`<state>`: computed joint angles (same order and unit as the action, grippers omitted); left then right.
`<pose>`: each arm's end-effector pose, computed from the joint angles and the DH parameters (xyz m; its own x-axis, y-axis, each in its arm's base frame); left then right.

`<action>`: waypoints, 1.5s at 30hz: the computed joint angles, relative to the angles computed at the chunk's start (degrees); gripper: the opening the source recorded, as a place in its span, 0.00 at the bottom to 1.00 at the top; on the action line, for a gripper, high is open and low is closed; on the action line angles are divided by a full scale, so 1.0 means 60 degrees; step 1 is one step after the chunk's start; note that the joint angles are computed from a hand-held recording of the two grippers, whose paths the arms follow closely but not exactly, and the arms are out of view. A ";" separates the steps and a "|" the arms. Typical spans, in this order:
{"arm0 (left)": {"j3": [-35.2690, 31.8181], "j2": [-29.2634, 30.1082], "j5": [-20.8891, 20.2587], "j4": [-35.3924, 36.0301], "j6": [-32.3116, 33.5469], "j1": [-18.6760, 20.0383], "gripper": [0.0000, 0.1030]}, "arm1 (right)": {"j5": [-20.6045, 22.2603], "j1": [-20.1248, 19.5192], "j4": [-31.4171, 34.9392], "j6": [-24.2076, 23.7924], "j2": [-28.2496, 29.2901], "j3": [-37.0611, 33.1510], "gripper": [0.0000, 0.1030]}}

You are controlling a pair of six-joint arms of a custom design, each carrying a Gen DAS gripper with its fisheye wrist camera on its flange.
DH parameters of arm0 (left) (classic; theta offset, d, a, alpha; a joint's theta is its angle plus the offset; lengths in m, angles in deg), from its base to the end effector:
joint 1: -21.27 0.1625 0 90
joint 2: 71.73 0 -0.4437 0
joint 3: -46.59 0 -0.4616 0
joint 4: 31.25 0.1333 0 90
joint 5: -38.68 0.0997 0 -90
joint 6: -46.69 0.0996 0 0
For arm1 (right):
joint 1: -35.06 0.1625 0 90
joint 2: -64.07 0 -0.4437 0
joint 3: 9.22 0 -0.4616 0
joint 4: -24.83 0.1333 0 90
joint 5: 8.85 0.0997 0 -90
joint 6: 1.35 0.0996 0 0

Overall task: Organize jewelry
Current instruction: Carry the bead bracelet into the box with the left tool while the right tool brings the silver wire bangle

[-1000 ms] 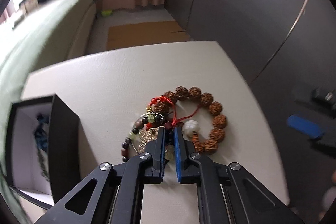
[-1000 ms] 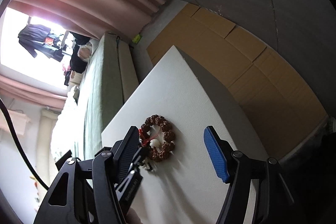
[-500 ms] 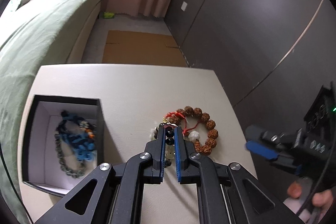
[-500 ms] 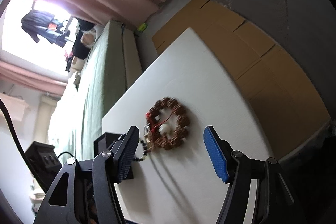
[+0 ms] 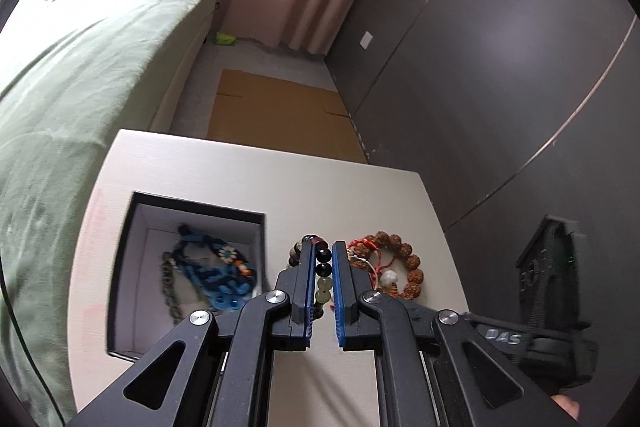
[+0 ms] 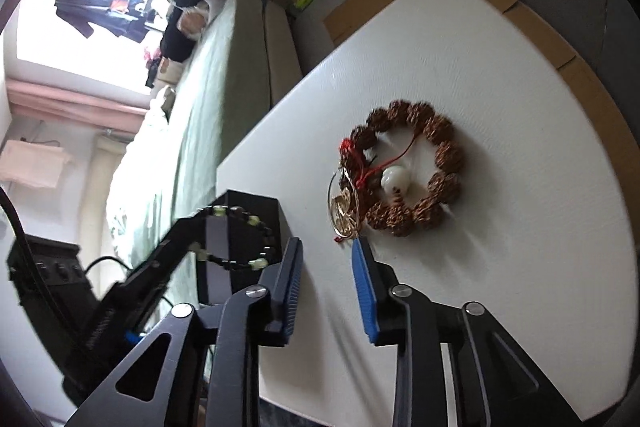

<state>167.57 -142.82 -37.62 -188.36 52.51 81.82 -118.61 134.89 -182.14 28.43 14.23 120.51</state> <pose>-0.1412 -0.5692 0.1663 -0.8283 0.4988 -0.2551 0.5565 0.7852 -0.2716 0.1841 -0.4788 0.0325 -0.9027 0.4253 -0.0654 0.3596 0.6623 -0.6573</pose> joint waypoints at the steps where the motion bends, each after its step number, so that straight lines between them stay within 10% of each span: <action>1: -0.0020 -0.0034 -0.0021 0.0011 0.0006 0.0045 0.08 | -0.0036 -0.0005 0.0097 0.0040 0.0077 -0.0084 0.25; 22: -0.0357 -0.0322 -0.0251 0.0349 -0.0028 0.0529 0.08 | -0.1488 0.0151 0.0825 0.0709 0.0769 -0.0927 0.04; 45: -0.0299 -0.0918 -0.0139 0.0341 -0.0196 0.0787 0.08 | -0.0865 0.1200 -0.0763 -0.0814 0.1082 -0.1098 0.04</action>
<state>165.78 -148.32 -38.46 -186.32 51.33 86.54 -123.80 142.09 -186.72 23.54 20.72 113.92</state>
